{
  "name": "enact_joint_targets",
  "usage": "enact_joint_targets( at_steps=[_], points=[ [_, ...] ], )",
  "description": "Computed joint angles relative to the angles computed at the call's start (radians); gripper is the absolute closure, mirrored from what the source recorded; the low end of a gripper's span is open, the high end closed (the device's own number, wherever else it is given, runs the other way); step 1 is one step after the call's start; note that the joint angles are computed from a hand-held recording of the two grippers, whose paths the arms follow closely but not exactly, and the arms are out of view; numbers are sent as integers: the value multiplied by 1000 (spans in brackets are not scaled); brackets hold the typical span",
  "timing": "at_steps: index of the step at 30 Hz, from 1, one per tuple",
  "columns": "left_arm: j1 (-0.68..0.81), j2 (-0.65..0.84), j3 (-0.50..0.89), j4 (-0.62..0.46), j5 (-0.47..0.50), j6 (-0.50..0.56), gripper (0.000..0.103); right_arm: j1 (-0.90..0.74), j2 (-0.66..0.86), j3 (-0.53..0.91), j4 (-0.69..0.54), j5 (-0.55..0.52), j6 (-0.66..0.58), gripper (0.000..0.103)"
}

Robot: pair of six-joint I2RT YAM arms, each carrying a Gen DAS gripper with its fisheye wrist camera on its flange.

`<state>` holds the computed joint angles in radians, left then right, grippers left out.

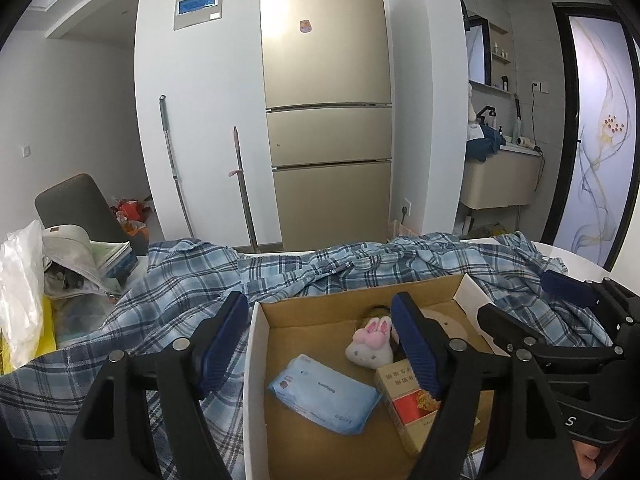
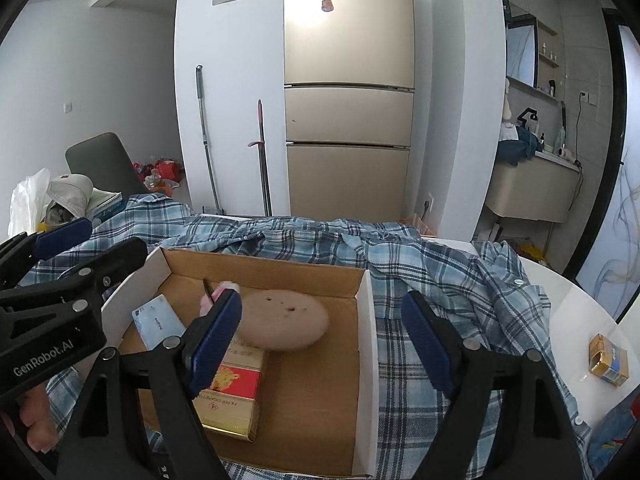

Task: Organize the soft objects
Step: 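Open left tool over box while right tool releases vent disc inside, then withdraw both tools from the box back toward the remaining items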

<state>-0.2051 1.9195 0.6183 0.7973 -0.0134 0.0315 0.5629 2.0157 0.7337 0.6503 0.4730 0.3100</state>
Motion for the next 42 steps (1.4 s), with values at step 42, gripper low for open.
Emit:
enact_joint_targets(
  at_steps=[42],
  points=[
    [70, -1125, -573, -416, 135, -4, 22, 392, -646, -439, -69, 386, 119, 0]
  ],
)
